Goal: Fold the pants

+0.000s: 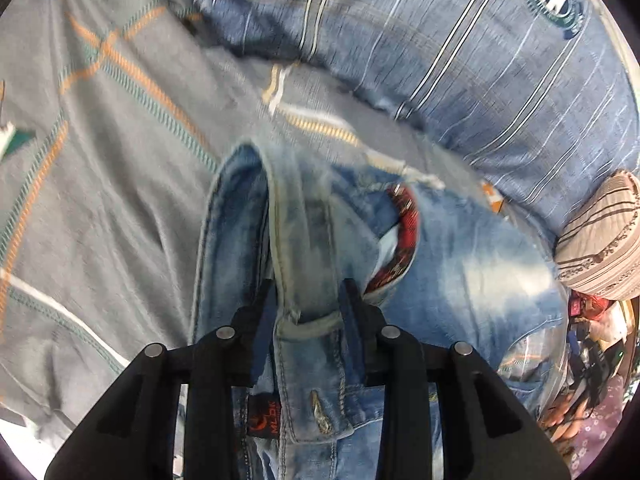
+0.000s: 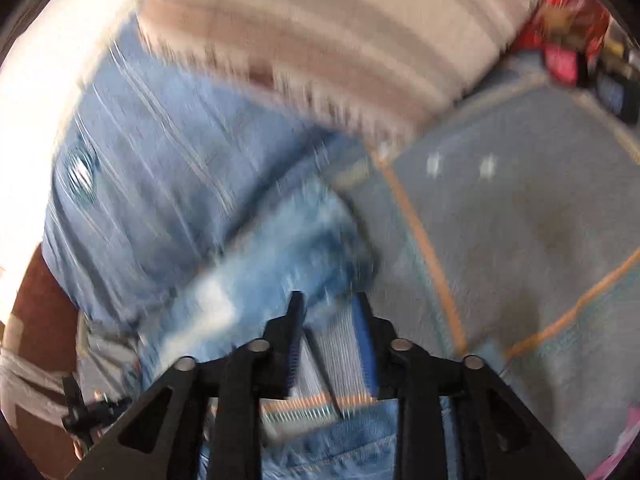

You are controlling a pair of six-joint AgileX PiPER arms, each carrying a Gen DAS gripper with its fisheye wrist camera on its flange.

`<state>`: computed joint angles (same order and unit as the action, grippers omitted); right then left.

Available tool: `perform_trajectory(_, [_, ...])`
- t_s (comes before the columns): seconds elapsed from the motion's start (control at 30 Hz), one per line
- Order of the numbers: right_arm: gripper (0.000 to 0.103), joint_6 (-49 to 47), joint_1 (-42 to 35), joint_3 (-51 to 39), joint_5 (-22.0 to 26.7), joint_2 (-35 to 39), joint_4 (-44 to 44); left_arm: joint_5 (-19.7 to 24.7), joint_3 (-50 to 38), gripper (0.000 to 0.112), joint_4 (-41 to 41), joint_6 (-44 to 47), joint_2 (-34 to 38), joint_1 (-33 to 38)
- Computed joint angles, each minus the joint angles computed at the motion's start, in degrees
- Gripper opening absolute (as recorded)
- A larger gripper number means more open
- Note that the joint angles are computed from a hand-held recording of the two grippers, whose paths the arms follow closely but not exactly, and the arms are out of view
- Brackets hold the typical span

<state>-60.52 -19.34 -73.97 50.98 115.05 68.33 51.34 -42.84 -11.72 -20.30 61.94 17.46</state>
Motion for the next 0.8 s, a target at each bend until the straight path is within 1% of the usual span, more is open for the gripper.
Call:
perform_trajectory(0.03, [0.062,0.60,-0.22,-1.70,0.19,0.05,-0.08,0.39,-1.02,0.048,1.51,-0.91,0.22,-0.42])
perform_trajectory(0.07, [0.070,2.74,0.66,-4.17,-0.89,0.53,-1.64,0.02,-1.89,0.062,3.23,-2.68,1.35,-1.06])
perform_trajectory(0.1, [0.075,6.28,2.48,-7.91,-1.92,1.72,-4.98,-0.43,-2.30,0.065,3.95,-3.51,2.26,-1.13])
perform_trajectory(0.13, [0.075,8.80,3.79,-11.47,-2.33,3.23,-7.71,-0.74,-2.72,0.065,4.59,-4.53,3.44,-1.13])
perform_trajectory(0.23, [0.075,16.75,8.92,-18.77,-7.80,7.44,-17.62,-2.39,-3.46,0.065,1.50,-2.83,9.12,0.00])
perform_trajectory(0.27, [0.075,20.00,10.38,-21.50,-8.19,9.34,-20.89,-2.85,-3.56,0.065,1.65,-3.34,10.46,-0.32])
perform_trajectory(0.3, [0.072,22.30,11.95,-23.69,-9.06,11.45,-23.11,-3.27,-3.63,0.065,1.95,-3.89,11.89,-0.85])
perform_trajectory(0.33, [0.050,22.42,12.55,-24.80,-8.77,12.82,-23.46,-3.94,-3.69,0.065,2.02,-4.25,12.91,-1.51])
perform_trajectory(0.37, [0.025,20.25,13.22,-24.52,-8.23,13.34,-22.18,-4.58,-3.58,0.065,2.33,-4.39,13.56,-1.96])
perform_trajectory(0.4, [0.003,16.58,14.37,-22.87,-8.73,12.93,-21.46,-4.96,-3.55,0.065,2.91,-4.77,13.72,-2.30])
perform_trajectory(0.43, [0.003,12.58,15.33,-20.41,-11.35,11.78,-20.20,-5.19,-3.60,0.065,3.11,-4.74,13.78,-2.41])
perform_trajectory(0.47, [0.003,6.85,15.94,-16.61,-15.48,9.30,-17.13,-5.48,-3.77,0.065,3.30,-4.61,14.03,-2.40])
perform_trajectory(0.5, [0.003,1.12,15.78,-13.65,-18.00,6.48,-11.78,-5.74,-3.91,0.065,3.34,-4.57,14.26,-2.32])
perform_trajectory(0.57, [0.003,-10.34,13.76,-9.75,-19.07,1.45,-0.33,-6.34,-4.39,0.065,4.39,-5.34,15.08,-2.64])
perform_trajectory(0.6, [0.003,-15.97,13.70,-7.62,-21.56,-1.10,4.29,-6.72,-4.52,0.065,4.93,-5.56,15.54,-2.93])
perform_trajectory(0.63, [0.003,-19.83,14.53,-5.88,-25.45,-3.25,6.62,-7.07,-4.86,0.065,5.35,-5.74,16.37,-3.21])
perform_trajectory(0.67, [0.004,-21.41,15.93,-5.31,-29.47,-4.09,6.66,-7.26,-5.00,0.065,6.43,-7.03,16.99,-3.79])
perform_trajectory(0.7, [0.005,-20.69,17.02,-6.10,-31.89,-2.73,4.41,-7.55,-4.90,0.065,7.70,-8.54,17.43,-4.54])
perform_trajectory(0.73, [0.007,-17.68,17.16,-7.71,-32.07,-0.48,-0.14,-7.75,-4.72,0.065,8.77,-9.67,17.56,-5.31])
perform_trajectory(0.77, [0.009,-12.48,17.46,-8.56,-32.81,1.48,-5.87,-7.98,-4.54,0.065,9.69,-10.47,17.71,-5.85])
perform_trajectory(0.8, [0.013,-6.76,16.97,-9.40,-32.22,3.56,-11.60,-8.00,-4.53,0.065,10.22,-11.00,17.82,-6.24])
